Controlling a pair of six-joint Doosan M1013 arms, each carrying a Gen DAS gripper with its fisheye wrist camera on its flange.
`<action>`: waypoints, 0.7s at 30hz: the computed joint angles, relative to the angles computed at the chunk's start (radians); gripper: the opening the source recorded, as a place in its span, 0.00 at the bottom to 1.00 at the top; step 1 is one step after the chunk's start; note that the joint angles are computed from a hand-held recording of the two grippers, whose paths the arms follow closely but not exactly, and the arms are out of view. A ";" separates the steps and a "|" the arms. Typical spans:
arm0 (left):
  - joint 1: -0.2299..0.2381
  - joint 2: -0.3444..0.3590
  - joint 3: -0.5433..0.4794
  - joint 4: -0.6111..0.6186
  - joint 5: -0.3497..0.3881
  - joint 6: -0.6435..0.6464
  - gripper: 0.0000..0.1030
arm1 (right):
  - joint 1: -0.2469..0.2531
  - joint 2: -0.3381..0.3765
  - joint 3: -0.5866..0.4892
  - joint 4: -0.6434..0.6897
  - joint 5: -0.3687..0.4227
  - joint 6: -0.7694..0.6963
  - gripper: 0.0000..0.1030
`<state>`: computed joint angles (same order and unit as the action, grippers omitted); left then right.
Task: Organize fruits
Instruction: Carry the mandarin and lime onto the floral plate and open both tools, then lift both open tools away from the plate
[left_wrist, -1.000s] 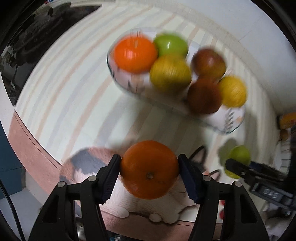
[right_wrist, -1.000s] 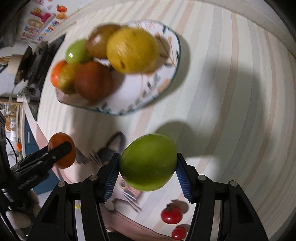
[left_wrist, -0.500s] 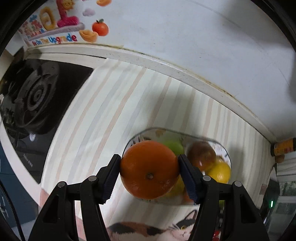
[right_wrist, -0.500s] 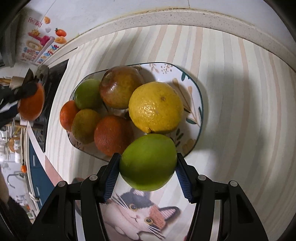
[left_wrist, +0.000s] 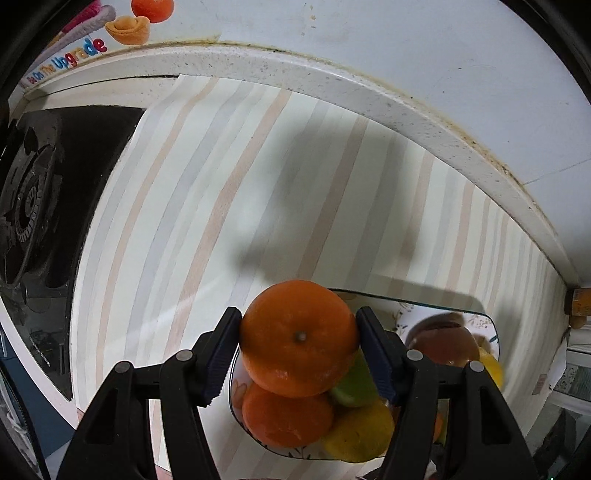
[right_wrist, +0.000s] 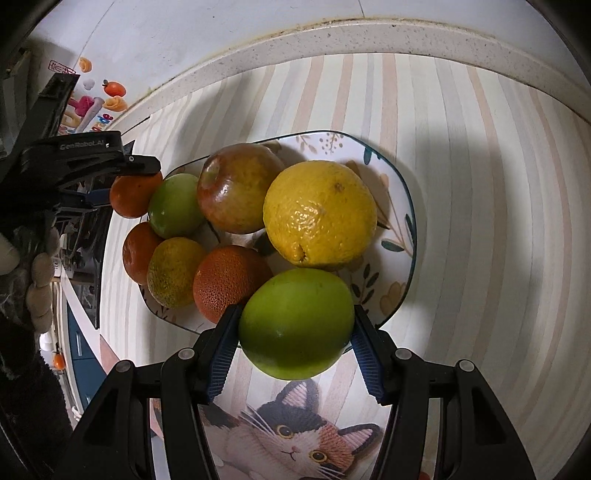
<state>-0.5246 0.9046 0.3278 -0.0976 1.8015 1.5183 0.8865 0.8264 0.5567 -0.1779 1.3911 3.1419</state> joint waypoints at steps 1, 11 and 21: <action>0.001 0.001 0.000 -0.004 0.000 0.000 0.61 | -0.002 -0.004 0.007 0.001 -0.002 0.001 0.60; 0.007 0.012 -0.012 -0.013 0.040 -0.011 0.61 | -0.011 -0.017 0.014 0.030 -0.015 -0.011 0.69; 0.023 -0.104 0.152 -0.042 -0.090 -0.028 0.76 | -0.004 0.024 -0.107 0.042 0.103 -0.065 0.88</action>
<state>-0.5013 0.8002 0.4802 -0.1395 1.7111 1.4905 0.8821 0.8505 0.4498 -0.1359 1.4944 3.0771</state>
